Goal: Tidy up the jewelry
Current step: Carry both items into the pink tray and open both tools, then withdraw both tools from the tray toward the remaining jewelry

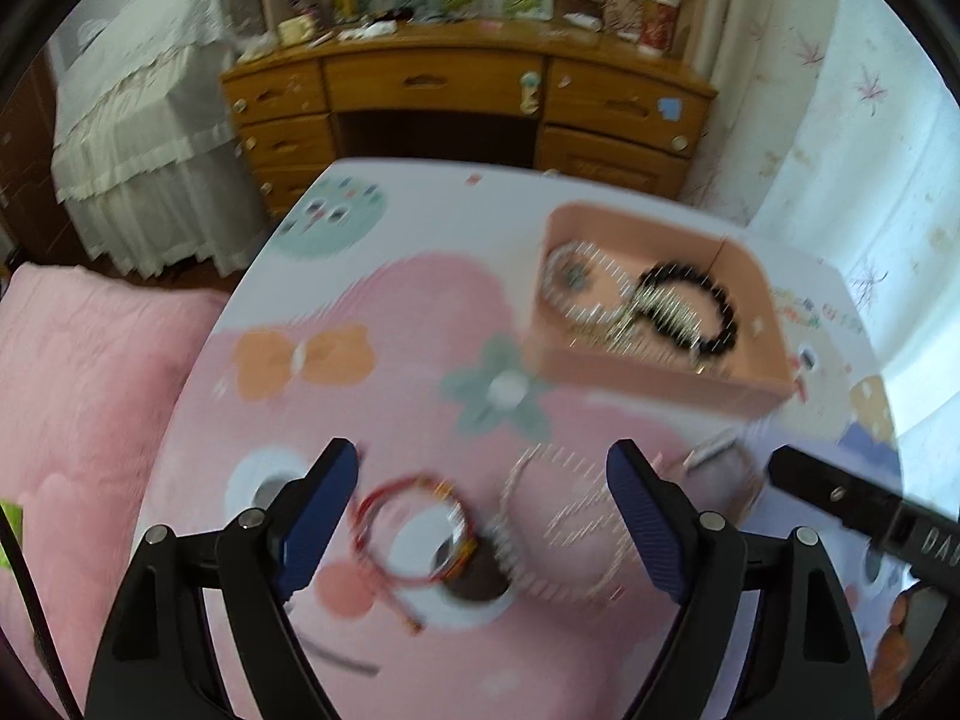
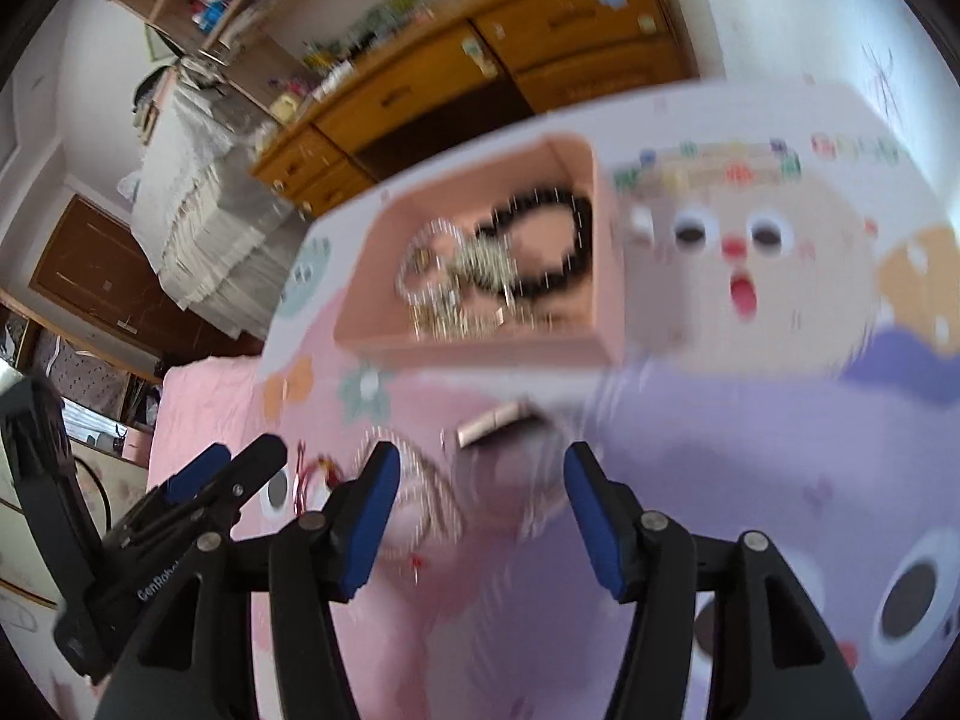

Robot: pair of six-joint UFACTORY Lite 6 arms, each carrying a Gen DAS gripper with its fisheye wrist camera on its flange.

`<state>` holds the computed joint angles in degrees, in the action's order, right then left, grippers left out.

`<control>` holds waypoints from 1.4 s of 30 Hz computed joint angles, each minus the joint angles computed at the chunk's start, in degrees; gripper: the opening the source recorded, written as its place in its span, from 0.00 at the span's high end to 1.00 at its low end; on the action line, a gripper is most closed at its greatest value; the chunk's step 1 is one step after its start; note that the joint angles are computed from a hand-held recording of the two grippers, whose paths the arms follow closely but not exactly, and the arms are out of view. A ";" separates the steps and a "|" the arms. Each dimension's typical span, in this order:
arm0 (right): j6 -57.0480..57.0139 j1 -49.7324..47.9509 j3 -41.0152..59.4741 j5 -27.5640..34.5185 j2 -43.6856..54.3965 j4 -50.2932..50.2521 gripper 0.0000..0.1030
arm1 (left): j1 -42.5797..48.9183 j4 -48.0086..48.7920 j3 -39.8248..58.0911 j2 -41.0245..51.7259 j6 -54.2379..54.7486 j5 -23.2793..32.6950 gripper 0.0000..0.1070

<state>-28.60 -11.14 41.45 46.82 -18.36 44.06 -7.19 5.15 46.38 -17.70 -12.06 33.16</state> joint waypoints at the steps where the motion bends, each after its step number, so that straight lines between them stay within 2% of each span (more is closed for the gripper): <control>1: 1.00 0.46 -1.09 0.02 -1.01 -0.68 0.44 | 1.12 -0.26 -2.22 -1.98 0.75 0.55 0.22; 5: 6.53 2.85 -3.92 -0.30 -3.81 -4.51 0.31 | 6.15 -3.44 -9.02 -7.46 6.49 2.02 0.19; 11: 14.46 6.20 -6.50 -0.55 -5.45 -6.64 0.29 | 10.59 -3.48 -16.10 -12.15 11.14 2.51 0.18; 16: 22.16 8.24 -7.29 -2.02 -4.80 -6.69 0.29 | 12.60 -6.39 -19.44 -13.94 17.64 0.58 0.18; 22: 37.02 13.25 -7.78 -7.25 -5.64 -11.79 0.29 | 16.36 -15.05 -20.17 -10.95 28.74 -2.67 0.17; 27: 48.63 15.57 -6.33 -10.98 -3.16 -13.71 0.29 | 17.20 -20.67 -18.61 -6.47 33.55 -5.10 0.16; 34: 66.78 18.57 -1.69 -12.47 2.10 -21.17 0.29 | 13.02 -16.87 -18.24 -3.79 27.96 -10.70 0.15; 37: 72.32 19.82 0.87 -12.17 5.34 -24.43 0.29 | 12.99 -20.12 -17.92 -1.82 31.28 -12.19 0.15; 42: 80.04 22.12 4.21 -12.31 9.02 -31.18 0.29 | 12.24 -20.32 -18.54 -0.21 31.87 -16.15 0.14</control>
<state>51.44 10.98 45.66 34.51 -9.34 12.88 5.05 -15.17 27.84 -17.91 19.81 17.01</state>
